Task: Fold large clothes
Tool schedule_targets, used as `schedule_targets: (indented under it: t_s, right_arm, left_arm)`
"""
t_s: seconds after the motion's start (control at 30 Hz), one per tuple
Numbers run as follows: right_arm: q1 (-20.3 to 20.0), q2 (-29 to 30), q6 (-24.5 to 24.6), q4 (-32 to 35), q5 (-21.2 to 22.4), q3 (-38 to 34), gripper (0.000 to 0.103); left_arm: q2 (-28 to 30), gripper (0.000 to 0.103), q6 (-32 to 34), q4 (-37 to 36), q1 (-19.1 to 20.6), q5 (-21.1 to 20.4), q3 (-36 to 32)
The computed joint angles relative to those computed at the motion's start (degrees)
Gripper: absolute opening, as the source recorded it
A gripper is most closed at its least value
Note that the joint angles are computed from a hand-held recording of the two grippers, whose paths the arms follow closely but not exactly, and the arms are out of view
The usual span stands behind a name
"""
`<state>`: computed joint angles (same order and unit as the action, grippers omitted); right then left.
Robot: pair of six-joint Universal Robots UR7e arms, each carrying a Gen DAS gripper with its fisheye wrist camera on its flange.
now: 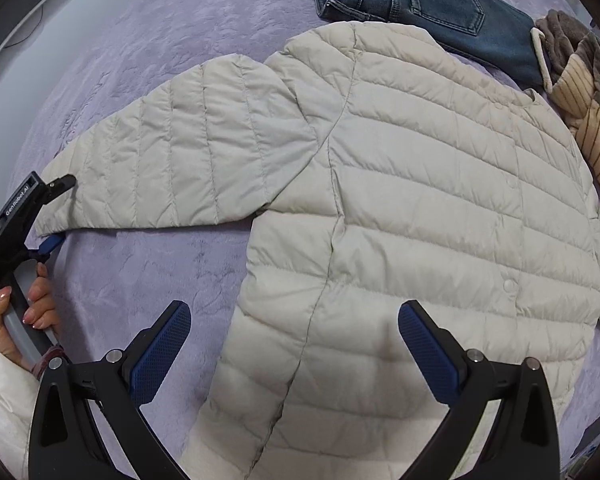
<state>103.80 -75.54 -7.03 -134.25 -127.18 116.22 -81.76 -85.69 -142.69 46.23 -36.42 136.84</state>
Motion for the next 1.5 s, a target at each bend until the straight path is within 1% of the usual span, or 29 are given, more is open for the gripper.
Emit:
schedule_targets:
  t_s: [0.03, 0.1, 0.17, 0.23, 0.27, 0.33, 0.37, 0.4, 0.47, 0.5, 0.57, 0.67, 0.73, 0.8, 0.87, 0.97, 1.07, 1.17, 1.23, 1.33, 1.4, 1.43, 1.5]
  right_arm:
    - [-0.1, 0.8, -0.5, -1.2, 0.0, -0.4, 0.103]
    - [-0.2, 2.2, -1.5, -3.4, 0.2, -1.5, 0.103]
    - [-0.2, 3.8, -2.2, -5.8, 0.5, -2.8, 0.103]
    - [-0.2, 5.5, -3.3, -8.8, 1.2, -3.9, 0.103]
    - [-0.4, 5.9, -4.0, -10.1, 1.7, -4.2, 0.100]
    - [-0.6, 7.5, -5.5, -12.5, 2.8, -5.1, 0.083]
    - [-1.0, 8.1, -6.1, -12.8, 3.7, -5.5, 0.060]
    - [-1.7, 8.6, -6.1, -12.2, 4.7, -5.9, 0.041]
    - [-3.2, 9.3, -4.9, -11.3, 6.9, -6.4, 0.031]
    - [-4.0, 9.8, -4.3, -11.1, 8.0, -6.4, 0.029]
    - [-5.2, 10.9, -4.1, -11.7, 8.9, -6.1, 0.028]
    - [-5.9, 12.9, -5.7, -14.6, 8.5, -5.5, 0.028]
    - [-6.3, 13.6, -6.6, -15.5, 9.0, -5.5, 0.028]
    - [-6.6, 13.5, -6.7, -14.5, 10.5, -6.0, 0.028]
    - [-7.4, 12.0, -5.5, -11.5, 13.8, -6.7, 0.028]
    - [-9.5, 7.8, -4.2, -8.6, 18.8, -6.4, 0.029]
    - [-11.7, 2.4, -4.6, -7.7, 19.8, -5.4, 0.029]
    - [-14.5, -3.2, -4.8, -7.7, 18.6, -3.9, 0.029]
    - [-16.7, -6.9, -5.5, -8.5, 16.6, -2.9, 0.029]
    - [-19.8, -11.6, -6.0, -9.4, 14.2, -1.6, 0.029]
    - [-23.9, -15.6, -7.8, -7.4, 14.3, -2.2, 0.029]
    - [-25.0, -16.4, -7.7, -7.6, 13.9, -1.9, 0.029]
    - [-27.9, -18.5, -7.8, -5.7, 14.3, -2.4, 0.029]
  left_arm:
    - [-0.3, 0.031, 2.3, -1.6, 0.4, -0.5, 0.2]
    - [-0.9, 0.014, 7.9, -7.5, 0.6, -1.8, 1.3]
    - [-1.7, 0.011, 11.0, -8.3, -0.3, -1.4, 1.4]
    - [-2.3, 0.011, 13.9, -9.6, -1.5, -1.0, 1.4]
    - [-2.4, 0.011, 15.3, -10.7, -2.1, -0.9, 1.4]
    - [-2.3, 0.011, 17.4, -12.0, -3.5, -0.5, 1.1]
    - [-2.2, 0.011, 18.2, -12.3, -4.2, -0.3, 0.8]
    - [-1.9, 0.011, 19.2, -12.7, -4.8, -0.2, 0.4]
    - [-1.0, 0.011, 21.1, -12.7, -6.2, 0.0, -0.7]
    - [-0.4, 0.011, 22.1, -12.5, -6.8, 0.2, -1.4]
    - [1.2, 0.011, 24.4, -12.6, -8.0, 0.1, -3.2]
    - [4.2, 0.011, 27.4, -13.2, -9.7, -0.4, -6.2]
    - [6.9, 0.011, 29.8, -13.6, -10.6, -1.0, -8.7]
    - [10.8, 0.011, 32.6, -14.1, -11.2, -1.7, -12.1]
    - [15.2, 0.011, 35.4, -14.0, -11.7, -2.5, -16.2]
    - [22.2, 0.011, 39.6, -13.5, -12.1, -4.7, -22.5]
    - [29.7, 0.011, 44.0, -11.7, -12.2, -8.0, -29.7]
    - [37.3, 0.011, 47.4, -8.0, -12.2, -11.0, -37.2]
    - [42.4, 0.011, 48.5, -2.7, -12.6, -10.5, -42.5]
    - [49.2, 0.011, 51.1, 2.9, -13.0, -10.7, -49.3]
    - [53.2, 0.011, 52.3, 5.7, -13.0, -11.5, -53.5]
    - [55.1, 0.011, 52.6, 7.9, -13.0, -11.8, -55.8]
    - [58.6, 0.012, 53.3, 12.3, -12.8, -12.3, -60.3]
